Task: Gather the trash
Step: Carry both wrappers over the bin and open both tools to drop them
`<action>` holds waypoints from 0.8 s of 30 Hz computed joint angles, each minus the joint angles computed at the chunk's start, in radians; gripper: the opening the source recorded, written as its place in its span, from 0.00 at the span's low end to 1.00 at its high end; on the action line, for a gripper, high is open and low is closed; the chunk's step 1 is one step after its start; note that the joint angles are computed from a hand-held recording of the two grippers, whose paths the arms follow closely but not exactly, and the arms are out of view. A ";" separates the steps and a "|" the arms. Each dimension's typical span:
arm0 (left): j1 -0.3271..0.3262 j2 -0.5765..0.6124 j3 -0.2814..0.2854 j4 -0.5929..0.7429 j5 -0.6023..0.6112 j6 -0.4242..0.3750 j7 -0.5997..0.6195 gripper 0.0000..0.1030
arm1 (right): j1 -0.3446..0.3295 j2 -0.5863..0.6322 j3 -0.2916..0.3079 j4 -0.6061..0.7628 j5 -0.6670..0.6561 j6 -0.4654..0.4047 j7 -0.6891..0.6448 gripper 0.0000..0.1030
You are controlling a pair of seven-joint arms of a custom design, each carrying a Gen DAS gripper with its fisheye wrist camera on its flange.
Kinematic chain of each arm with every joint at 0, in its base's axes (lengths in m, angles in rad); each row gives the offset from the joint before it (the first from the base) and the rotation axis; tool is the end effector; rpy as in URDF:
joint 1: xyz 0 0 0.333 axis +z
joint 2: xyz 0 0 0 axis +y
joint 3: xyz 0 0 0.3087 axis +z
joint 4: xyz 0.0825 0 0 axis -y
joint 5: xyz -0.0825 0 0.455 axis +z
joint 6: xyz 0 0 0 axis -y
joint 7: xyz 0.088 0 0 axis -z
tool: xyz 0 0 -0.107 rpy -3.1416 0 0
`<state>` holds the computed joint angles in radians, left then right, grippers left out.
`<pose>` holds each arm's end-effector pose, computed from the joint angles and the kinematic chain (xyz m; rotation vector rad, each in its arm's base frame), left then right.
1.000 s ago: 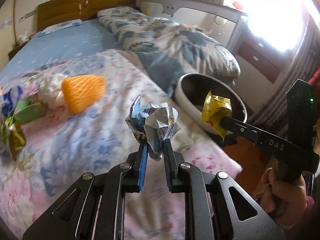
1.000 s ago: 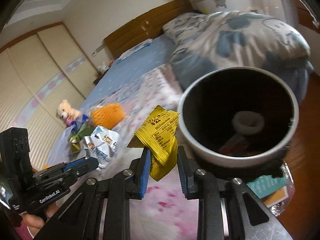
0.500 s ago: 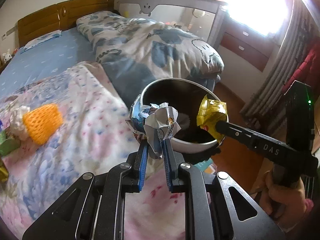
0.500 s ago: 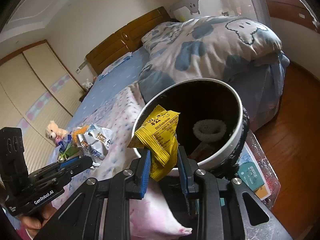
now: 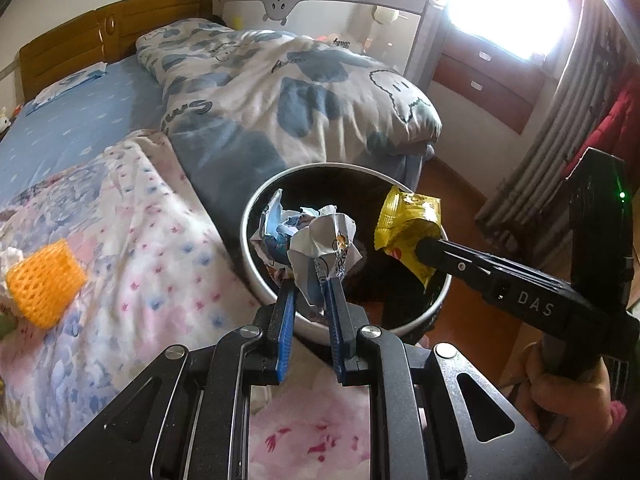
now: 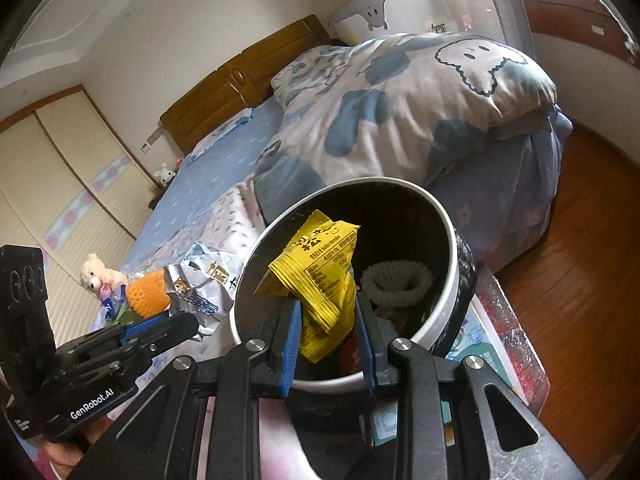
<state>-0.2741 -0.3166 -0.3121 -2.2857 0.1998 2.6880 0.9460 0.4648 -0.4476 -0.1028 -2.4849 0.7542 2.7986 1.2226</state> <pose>0.4687 -0.3303 0.5188 -1.7419 1.9846 -0.8827 0.4952 0.1515 0.4853 -1.6612 1.5312 -0.1211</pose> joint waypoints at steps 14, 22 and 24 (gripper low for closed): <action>0.001 0.070 0.006 0.060 0.015 -0.014 0.014 0.19 | -0.042 0.075 0.013 0.068 0.015 -0.036 -0.020 0.29; 0.002 0.035 0.013 0.017 -0.003 -0.003 -0.021 0.37 | -0.063 0.085 0.027 0.079 0.015 -0.042 -0.003 0.47; 0.004 0.012 0.011 -0.008 -0.005 0.004 -0.035 0.40 | -0.061 0.081 0.028 0.074 0.020 -0.038 -0.004 0.53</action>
